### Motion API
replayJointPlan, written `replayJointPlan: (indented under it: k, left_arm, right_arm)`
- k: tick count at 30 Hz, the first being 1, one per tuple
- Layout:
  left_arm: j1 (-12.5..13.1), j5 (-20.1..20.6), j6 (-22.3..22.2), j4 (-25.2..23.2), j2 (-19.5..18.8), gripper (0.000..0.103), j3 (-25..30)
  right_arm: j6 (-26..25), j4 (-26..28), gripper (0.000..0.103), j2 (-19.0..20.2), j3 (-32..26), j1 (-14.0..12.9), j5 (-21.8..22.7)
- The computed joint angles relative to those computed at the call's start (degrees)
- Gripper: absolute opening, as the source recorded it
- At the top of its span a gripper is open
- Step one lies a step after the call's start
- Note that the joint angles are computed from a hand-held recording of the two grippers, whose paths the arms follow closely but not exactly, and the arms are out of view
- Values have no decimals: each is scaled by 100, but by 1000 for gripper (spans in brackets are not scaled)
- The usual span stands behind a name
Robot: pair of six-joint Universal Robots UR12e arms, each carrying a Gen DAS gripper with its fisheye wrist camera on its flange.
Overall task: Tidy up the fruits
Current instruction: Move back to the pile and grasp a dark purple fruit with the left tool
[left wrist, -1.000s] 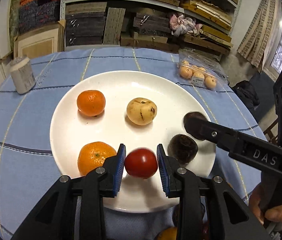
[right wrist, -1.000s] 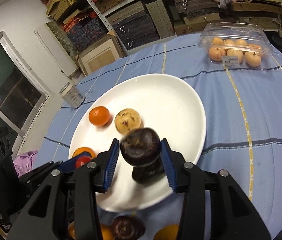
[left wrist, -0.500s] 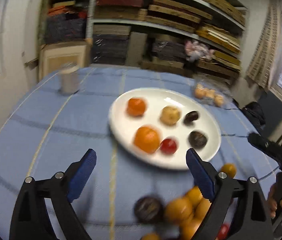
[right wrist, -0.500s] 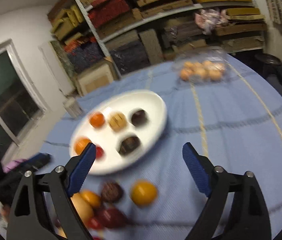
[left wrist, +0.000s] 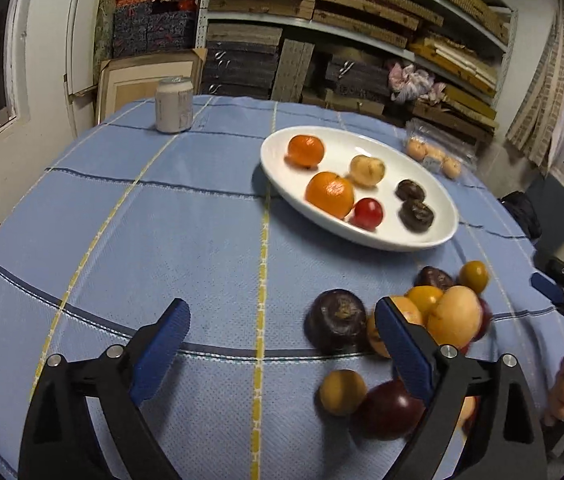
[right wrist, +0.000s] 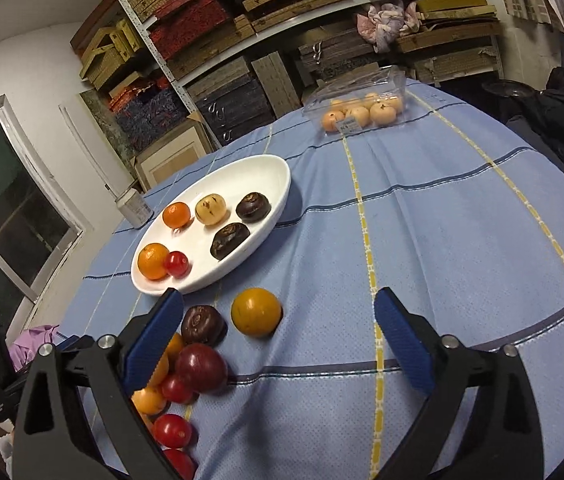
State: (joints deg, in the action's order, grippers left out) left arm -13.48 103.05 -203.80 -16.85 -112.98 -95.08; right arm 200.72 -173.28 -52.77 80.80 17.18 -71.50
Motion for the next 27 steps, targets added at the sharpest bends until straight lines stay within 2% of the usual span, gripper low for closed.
replayJointPlan:
  k: [5, 8, 12, 17, 20, 24, 26, 27]
  left_arm:
    - [97, -110, -126, -463, -111, 94, 194]
    - [118, -276, -15, -638, -159, 94, 282]
    - [84, -204, 201, -811, -293, 94, 503]
    - [142, -479, 139, -941, -334, 95, 591]
    - [268, -999, -103, -1062, -322, 95, 589]
    - [237, -804, 49, -1211, -373, 100, 688]
    - [161, -318, 268, -1411, -403, 100, 766]
    - [83, 103, 411, -1555, -436, 100, 824]
  right_arm:
    - [70, 102, 94, 10, -36, 3, 19]
    - [95, 165, 94, 16, -57, 2, -1]
    - [102, 247, 94, 28, -87, 3, 8]
    - [95, 339, 95, 39, -117, 4, 4]
    - [119, 428, 95, 56, -150, -3, 34]
    - [142, 468, 95, 68, -167, -8, 39]
    - [177, 489, 95, 70, -167, -18, 55]
    - [193, 498, 95, 72, -168, -24, 66]
